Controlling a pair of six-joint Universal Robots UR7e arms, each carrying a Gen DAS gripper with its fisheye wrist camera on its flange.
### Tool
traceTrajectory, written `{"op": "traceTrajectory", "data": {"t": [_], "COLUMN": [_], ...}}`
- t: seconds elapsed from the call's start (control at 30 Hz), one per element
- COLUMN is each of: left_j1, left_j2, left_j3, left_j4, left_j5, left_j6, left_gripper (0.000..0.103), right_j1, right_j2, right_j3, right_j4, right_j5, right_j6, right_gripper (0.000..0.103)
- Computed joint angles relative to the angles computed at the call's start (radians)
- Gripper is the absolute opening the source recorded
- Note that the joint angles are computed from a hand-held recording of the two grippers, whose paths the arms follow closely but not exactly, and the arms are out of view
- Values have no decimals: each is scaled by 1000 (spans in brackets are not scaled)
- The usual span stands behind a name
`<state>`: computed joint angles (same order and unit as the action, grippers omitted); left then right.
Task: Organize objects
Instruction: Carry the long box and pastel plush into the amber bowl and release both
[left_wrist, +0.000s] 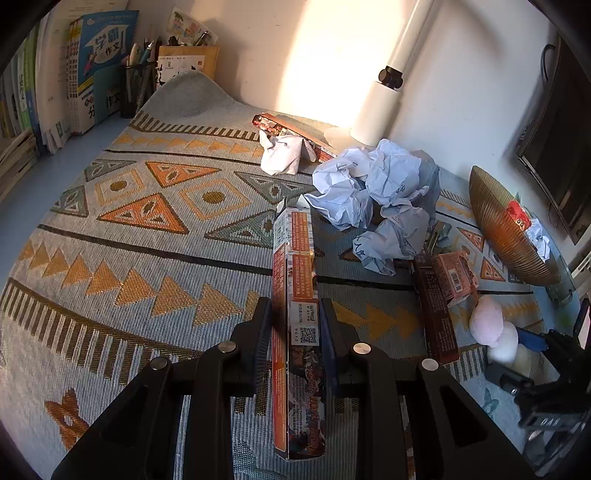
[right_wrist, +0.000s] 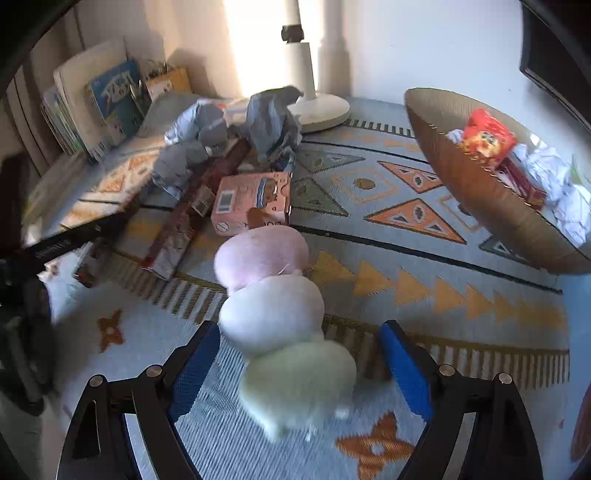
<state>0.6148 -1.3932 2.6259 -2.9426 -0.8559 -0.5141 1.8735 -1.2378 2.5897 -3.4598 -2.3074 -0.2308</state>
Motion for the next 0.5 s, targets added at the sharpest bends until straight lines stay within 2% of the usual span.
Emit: {"op": "traceTrajectory", "data": {"t": [0.03,0.07,0.13,0.23,0.3,0.5], "left_j1": [0,0,2,2,3,-4], "left_j2": [0,0,-1,0,0,1], "left_j3": [0,0,0,0,1,-4], "left_j4": [0,1,1,-2,-4,7], "left_j5": [1,1,1,0,-1,-6], "left_j6": [0,1,4,4,4,37], "left_gripper": [23,23,23,23,23,20], "right_j1": [9,21,32,33,16,10], "right_j2": [11,33,51,65,42,23], "right_j3": [0,3,4,2,5,13], "right_j4": [-11,-46,-77,-110,-102,-112], "right_j5": [-7,-24,-38,-66,-41,-34], "right_j6": [-11,-30,-42,-30,-17,10], "right_gripper": [78,67,62,60,59,57]}}
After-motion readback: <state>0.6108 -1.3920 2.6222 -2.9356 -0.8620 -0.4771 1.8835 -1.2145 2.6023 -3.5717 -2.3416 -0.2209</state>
